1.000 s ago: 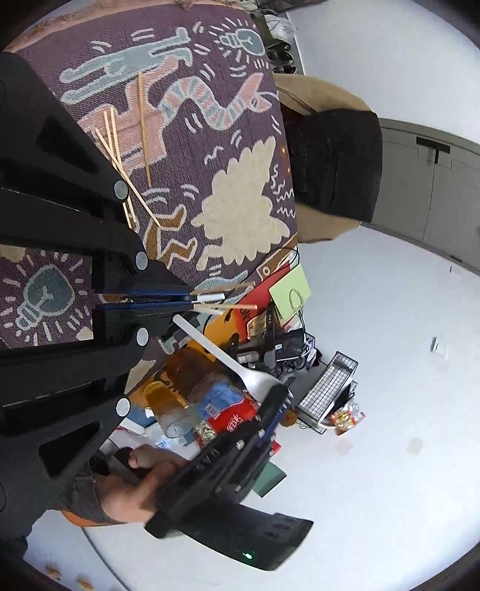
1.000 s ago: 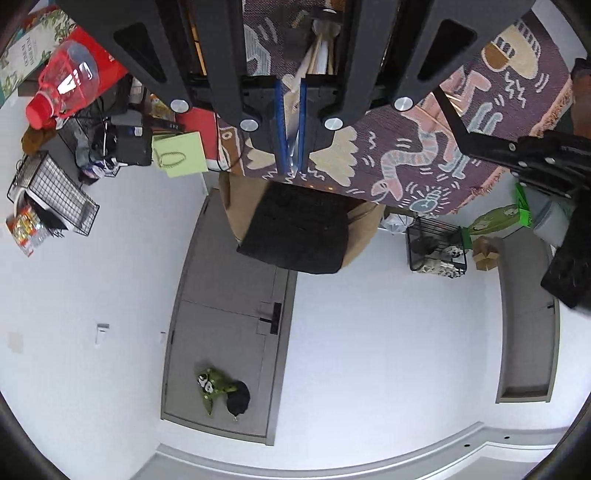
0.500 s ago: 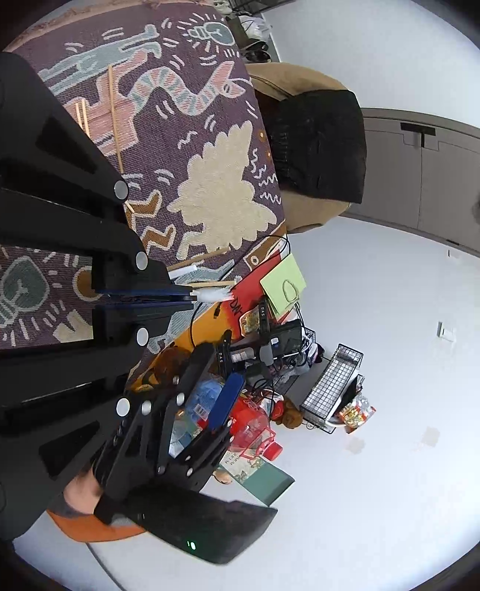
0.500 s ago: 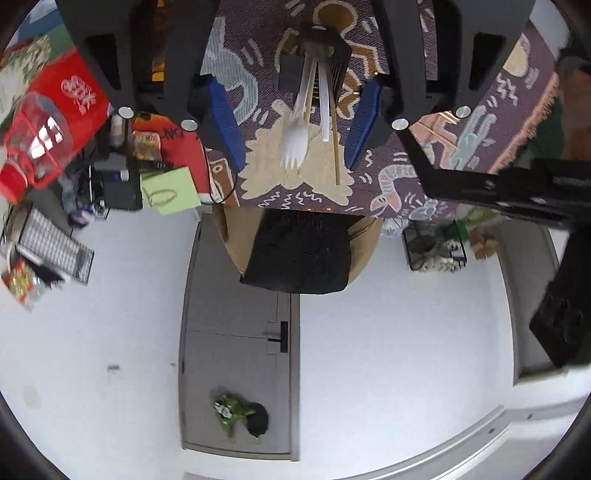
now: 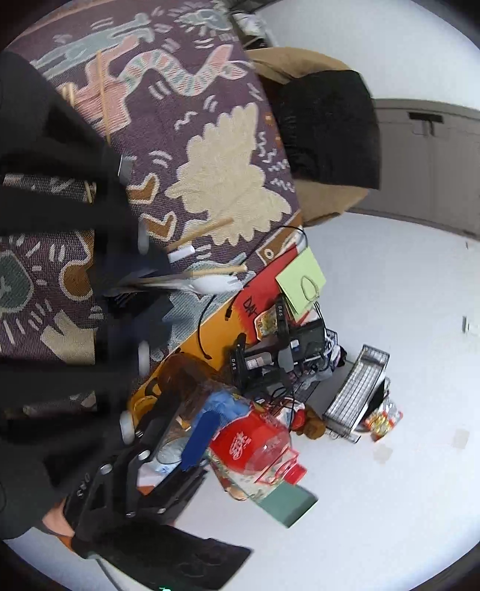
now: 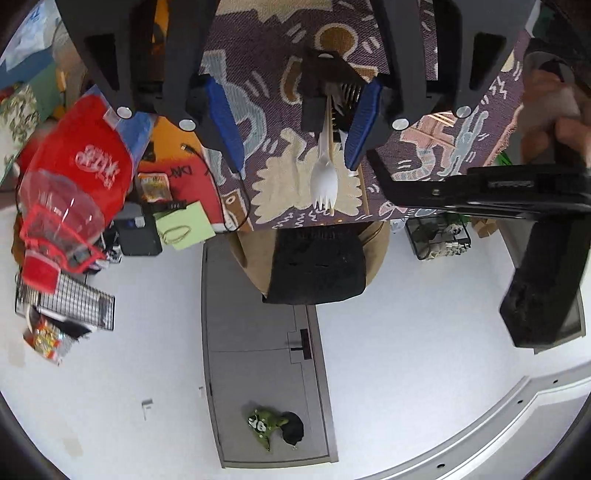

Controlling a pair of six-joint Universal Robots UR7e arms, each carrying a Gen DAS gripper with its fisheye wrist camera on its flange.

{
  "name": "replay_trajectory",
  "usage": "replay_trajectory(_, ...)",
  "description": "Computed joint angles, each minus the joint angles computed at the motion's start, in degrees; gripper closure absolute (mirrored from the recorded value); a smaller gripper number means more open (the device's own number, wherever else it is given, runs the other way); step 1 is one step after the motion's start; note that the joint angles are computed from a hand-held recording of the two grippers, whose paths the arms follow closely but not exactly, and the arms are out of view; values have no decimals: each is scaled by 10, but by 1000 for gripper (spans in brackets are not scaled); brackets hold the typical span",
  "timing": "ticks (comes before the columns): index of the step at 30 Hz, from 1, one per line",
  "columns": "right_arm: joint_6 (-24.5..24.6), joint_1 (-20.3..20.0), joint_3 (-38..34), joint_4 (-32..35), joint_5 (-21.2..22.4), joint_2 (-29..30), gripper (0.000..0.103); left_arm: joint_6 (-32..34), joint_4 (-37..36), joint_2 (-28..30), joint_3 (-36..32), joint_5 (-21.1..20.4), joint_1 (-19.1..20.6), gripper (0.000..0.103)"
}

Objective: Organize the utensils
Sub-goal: 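Carry both forks to the black mesh holder and drop them in, then move both tools back over the loose wooden chopsticks on the blanket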

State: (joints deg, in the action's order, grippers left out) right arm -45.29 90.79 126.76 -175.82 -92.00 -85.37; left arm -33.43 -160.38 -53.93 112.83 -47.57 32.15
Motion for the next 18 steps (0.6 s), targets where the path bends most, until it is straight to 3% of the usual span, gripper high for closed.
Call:
replay_trajectory(4,-7,3,3,6,5,4,46,-17,-29,-25,35,11,2,48)
replay_trajectory(18,-29,43,21,9,14,35,28,-146,1,-151,180,81,3,38)
